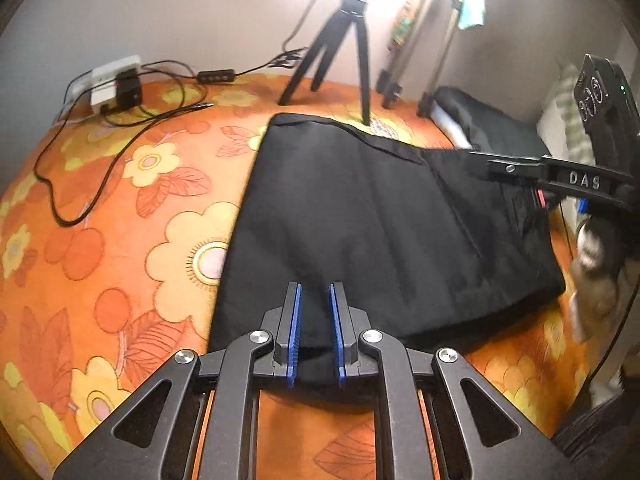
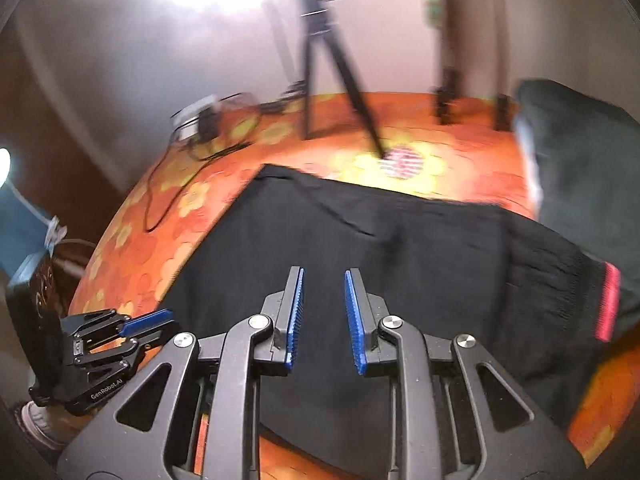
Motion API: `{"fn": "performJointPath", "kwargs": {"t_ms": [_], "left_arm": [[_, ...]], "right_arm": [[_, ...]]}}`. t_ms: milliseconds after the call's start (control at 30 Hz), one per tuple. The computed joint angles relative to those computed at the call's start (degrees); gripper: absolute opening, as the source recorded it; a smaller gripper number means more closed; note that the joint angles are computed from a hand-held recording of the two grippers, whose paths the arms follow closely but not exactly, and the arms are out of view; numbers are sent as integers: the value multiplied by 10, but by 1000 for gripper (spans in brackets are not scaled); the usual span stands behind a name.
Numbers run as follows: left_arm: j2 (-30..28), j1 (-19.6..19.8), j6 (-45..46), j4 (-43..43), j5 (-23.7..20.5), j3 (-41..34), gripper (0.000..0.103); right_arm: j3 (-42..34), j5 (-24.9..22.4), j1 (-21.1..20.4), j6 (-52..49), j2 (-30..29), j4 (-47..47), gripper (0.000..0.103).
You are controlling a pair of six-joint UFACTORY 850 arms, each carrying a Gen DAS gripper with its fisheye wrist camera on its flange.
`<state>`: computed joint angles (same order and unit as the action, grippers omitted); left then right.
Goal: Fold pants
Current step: 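Open both tools and release the folded trousers, then grasp the folded trouser edge with the right tool while the left tool grasps beside it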
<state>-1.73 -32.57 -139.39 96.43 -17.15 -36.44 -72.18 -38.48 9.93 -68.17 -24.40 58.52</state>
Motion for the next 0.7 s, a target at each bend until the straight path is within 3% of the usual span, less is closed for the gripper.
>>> {"fn": "performJointPath", "kwargs": {"t_ms": [200, 533, 633, 700], "left_arm": [[-13, 22, -21, 23, 12, 2, 12], [-1, 38, -106, 93, 31, 22, 12], [-5, 31, -79, 74, 26, 21, 13], [-2, 28, -78, 78, 27, 23, 19]], "right_arm": [[-70, -56, 53, 34, -48, -19, 22], [-144, -35, 114, 118, -130, -94, 22], [-158, -29, 118, 128, -145, -98, 22], [-165, -19, 119, 136, -149, -97, 20]]}}
